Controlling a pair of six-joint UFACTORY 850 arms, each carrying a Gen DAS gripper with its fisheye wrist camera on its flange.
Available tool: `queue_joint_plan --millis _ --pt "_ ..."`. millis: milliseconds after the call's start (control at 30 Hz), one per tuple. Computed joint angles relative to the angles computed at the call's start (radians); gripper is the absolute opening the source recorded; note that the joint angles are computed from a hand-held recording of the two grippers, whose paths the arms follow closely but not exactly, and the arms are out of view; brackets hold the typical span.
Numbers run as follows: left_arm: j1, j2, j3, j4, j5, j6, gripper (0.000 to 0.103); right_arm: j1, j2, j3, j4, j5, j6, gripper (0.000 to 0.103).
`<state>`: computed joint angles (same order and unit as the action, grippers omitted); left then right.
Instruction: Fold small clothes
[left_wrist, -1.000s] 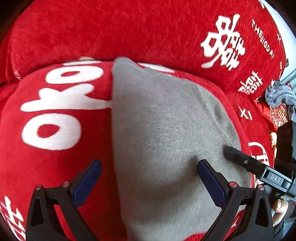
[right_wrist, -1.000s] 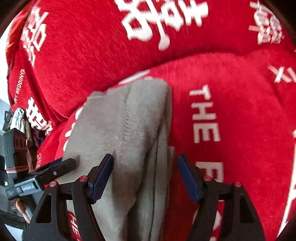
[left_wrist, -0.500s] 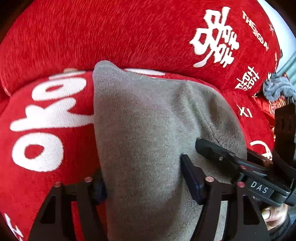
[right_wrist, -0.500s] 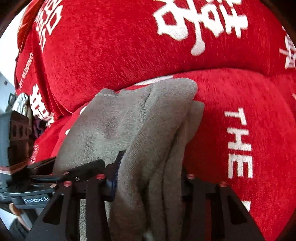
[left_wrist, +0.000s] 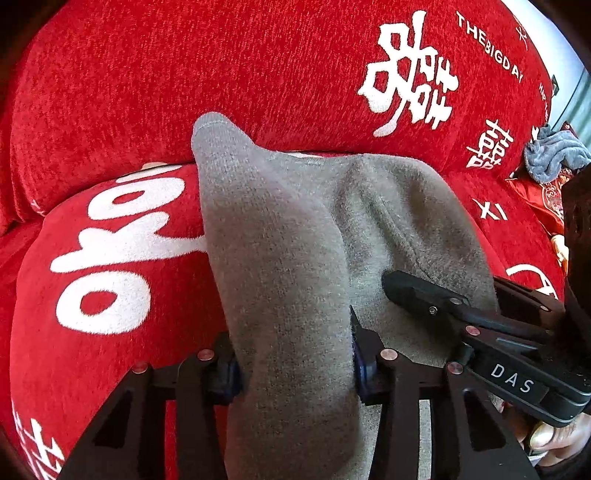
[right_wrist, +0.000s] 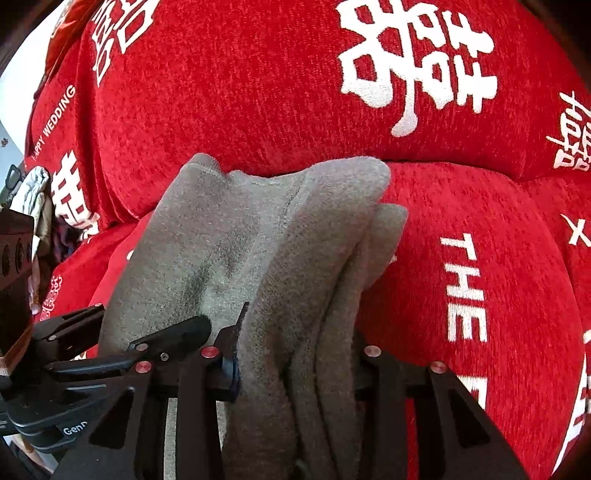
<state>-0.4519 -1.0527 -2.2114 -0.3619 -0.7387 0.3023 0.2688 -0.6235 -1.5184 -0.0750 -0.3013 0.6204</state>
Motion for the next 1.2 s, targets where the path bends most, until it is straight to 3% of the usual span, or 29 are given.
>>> queue_joint_plan --millis 1200 --pt "0.029 0.326 0.524 -0.076 0.201 0.113 0.047 0.117 0.102 0.128 -0.067 0.029 0.13 0.04"
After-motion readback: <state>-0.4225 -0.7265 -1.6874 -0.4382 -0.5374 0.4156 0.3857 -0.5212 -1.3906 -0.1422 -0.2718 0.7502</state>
